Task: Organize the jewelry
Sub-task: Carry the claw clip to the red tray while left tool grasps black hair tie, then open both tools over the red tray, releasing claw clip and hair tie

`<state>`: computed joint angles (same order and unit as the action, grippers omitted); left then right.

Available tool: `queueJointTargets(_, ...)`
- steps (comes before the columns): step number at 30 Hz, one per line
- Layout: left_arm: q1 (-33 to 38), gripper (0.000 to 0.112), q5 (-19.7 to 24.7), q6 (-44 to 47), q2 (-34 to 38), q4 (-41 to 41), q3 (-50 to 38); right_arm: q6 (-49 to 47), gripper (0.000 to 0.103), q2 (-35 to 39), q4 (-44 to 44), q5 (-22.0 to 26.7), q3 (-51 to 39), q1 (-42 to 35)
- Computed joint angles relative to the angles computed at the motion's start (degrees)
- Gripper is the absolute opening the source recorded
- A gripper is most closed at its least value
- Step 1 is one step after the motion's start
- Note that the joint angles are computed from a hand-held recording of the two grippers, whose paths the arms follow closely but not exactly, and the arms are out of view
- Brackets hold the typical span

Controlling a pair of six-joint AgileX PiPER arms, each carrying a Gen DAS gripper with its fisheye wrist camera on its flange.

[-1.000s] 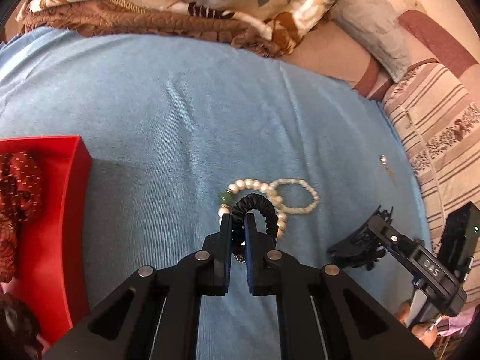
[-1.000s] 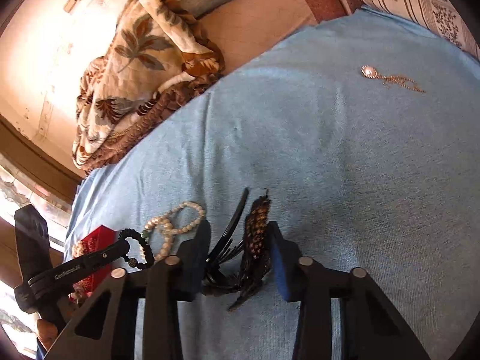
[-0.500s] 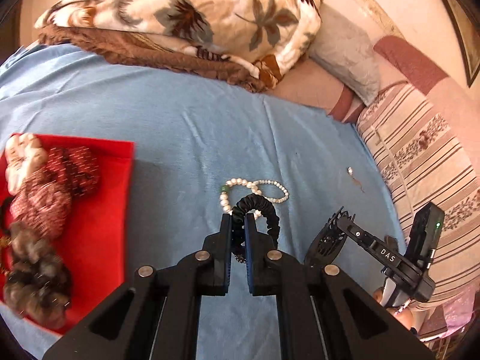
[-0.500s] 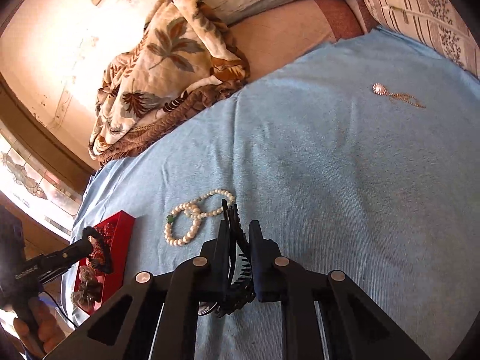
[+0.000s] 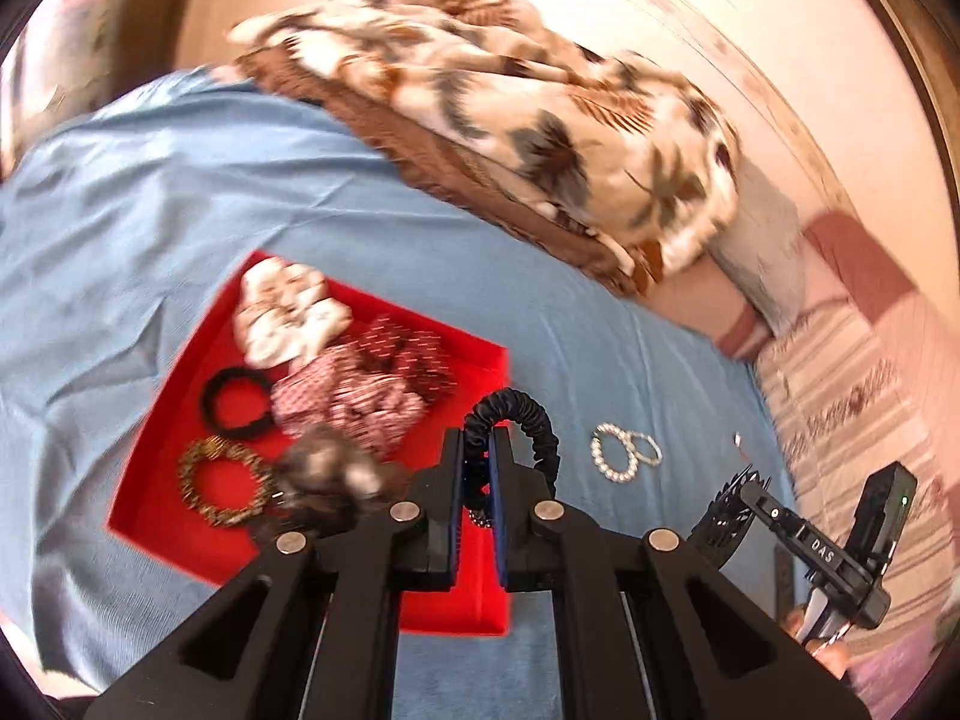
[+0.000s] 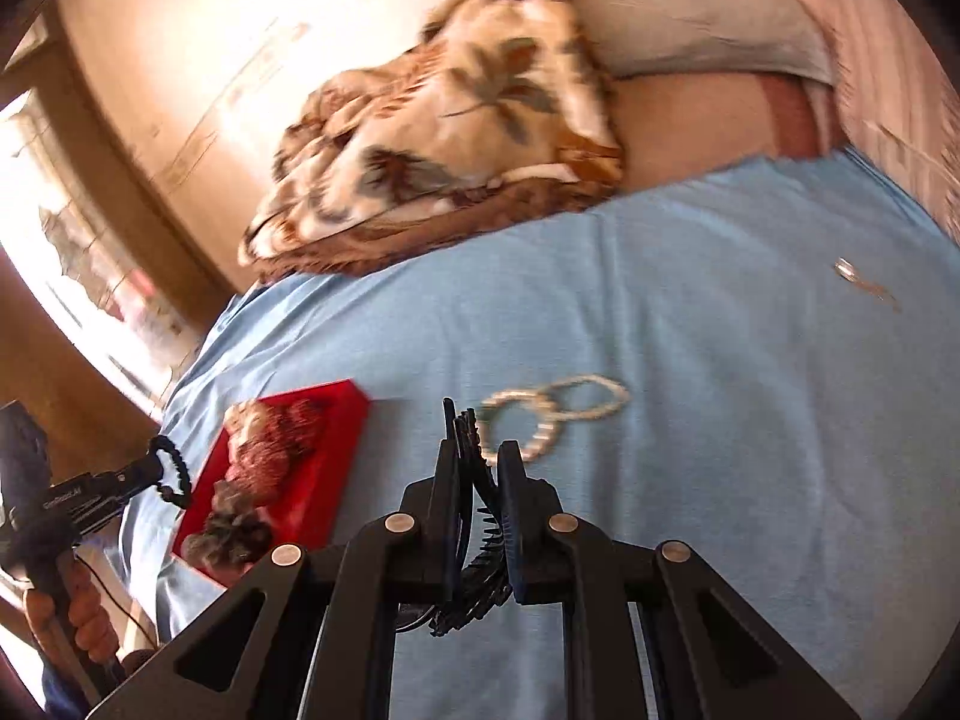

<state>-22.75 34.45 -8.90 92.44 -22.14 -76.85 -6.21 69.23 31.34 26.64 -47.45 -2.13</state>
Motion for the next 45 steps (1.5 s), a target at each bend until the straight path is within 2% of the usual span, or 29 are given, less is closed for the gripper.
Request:
queueJointTargets(6, 1.8, 0.007, -1.7, 7.7, 0.0, -7.7, 4.7, 19.2, 0.014, 8.3, -17.9, 0.5, -11.9, 14.3)
queueJointTargets(9, -0.1, 0.007, -1.3, 7.7, 2.3, -6.0, 3.9, 23.5, 0.014, 14.8, -23.5, 3.1, -20.2, 19.1)
queueJointTargets(13, -2.0, 0.007, -0.8, 7.2, 5.5, -3.0, 2.4, 26.2, 0.014, 23.7, -27.9, 7.2, -30.7, 22.6)
queueJointTargets(19, -1.4, 0.007, -1.7, 5.1, 10.2, -0.3, -1.1, 25.7, 0.014, 37.4, -29.1, 13.5, -45.9, 24.4)
queueJointTargets(23, -0.2, 0.007, 0.4, 6.6, 13.3, -2.0, -3.5, 24.8, 0.014, 46.2, -30.7, 20.1, -57.2, 25.0)
queueJointTargets(29, 0.1, 0.008, 1.9, 8.6, 14.5, -4.5, -4.6, 24.5, 0.014, 53.8, -32.1, 26.8, -67.2, 25.4)
queueJointTargets(32, 0.6, 0.015, 1.2, 9.1, 13.8, -5.5, -3.6, 24.7, 0.016, 56.1, -32.0, 28.6, -70.7, 25.3)
queueJointTargets(34, 1.1, 0.027, 0.6, 9.6, 13.2, -6.5, -2.7, 25.2, 0.016, 57.0, -31.8, 29.2, -72.3, 25.2)
queueJointTargets(36, 1.5, 0.032, 0.0, 10.7, 12.4, -7.8, -1.8, 26.0, 0.034, 57.4, -32.0, 30.1, -73.5, 25.2)
queueJointTargets(37, 1.8, 0.035, -0.4, 12.2, 11.8, -9.2, -1.1, 26.4, 0.039, 57.0, -32.7, 30.0, -73.3, 25.4)
queueJointTargets(39, 1.9, 0.041, -1.2, 14.1, 10.6, -10.8, 0.3, 27.0, 0.052, 55.3, -34.3, 29.1, -71.7, 25.8)
queueJointTargets(42, 1.6, 0.044, -2.5, 15.4, 8.9, -11.3, 2.3, 27.3, 0.054, 50.8, -35.4, 27.3, -67.0, 25.1)
queueJointTargets(45, 1.0, 0.045, -5.6, 15.4, 6.0, -10.5, 5.6, 27.0, 0.059, 43.7, -36.5, 24.1, -58.0, 22.6)
